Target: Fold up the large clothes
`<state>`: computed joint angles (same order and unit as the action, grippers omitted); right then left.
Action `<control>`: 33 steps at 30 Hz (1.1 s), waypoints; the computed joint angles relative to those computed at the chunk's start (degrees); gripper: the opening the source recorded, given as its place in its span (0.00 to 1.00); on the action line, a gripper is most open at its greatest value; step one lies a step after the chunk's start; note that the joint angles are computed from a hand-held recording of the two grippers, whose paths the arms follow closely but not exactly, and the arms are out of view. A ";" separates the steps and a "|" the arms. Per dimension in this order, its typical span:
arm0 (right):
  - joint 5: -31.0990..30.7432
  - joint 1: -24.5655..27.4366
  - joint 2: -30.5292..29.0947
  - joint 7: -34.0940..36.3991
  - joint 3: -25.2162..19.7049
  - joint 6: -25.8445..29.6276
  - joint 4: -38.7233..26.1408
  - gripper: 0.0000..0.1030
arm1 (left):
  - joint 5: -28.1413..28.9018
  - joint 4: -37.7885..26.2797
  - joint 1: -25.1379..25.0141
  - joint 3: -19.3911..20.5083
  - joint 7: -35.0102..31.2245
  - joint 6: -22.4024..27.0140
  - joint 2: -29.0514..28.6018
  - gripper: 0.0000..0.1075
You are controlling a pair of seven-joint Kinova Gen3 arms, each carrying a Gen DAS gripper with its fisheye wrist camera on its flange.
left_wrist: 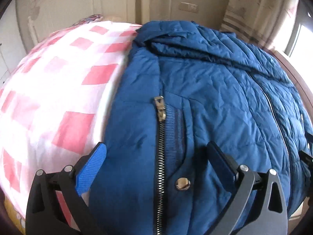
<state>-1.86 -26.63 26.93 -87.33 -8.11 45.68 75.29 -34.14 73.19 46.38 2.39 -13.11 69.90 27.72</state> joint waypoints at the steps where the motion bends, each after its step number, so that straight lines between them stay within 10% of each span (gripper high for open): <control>1: 0.69 -1.46 -0.11 -1.19 1.22 0.83 -0.57 0.89 | -0.38 -0.19 0.43 -0.09 0.12 0.70 0.20 0.94; 18: -6.50 0.72 -2.88 12.34 -4.39 -3.88 6.04 0.94 | -4.74 -5.29 9.26 -0.64 -6.21 0.74 5.03 0.94; 29: -15.09 9.15 -9.32 23.11 -6.82 -8.41 16.85 0.94 | -6.01 9.55 8.63 2.63 6.35 -2.04 -4.25 0.94; 33: -12.04 3.54 -10.99 17.86 -1.46 -7.92 17.18 0.94 | -6.16 7.46 9.95 2.52 8.70 1.45 -3.57 0.93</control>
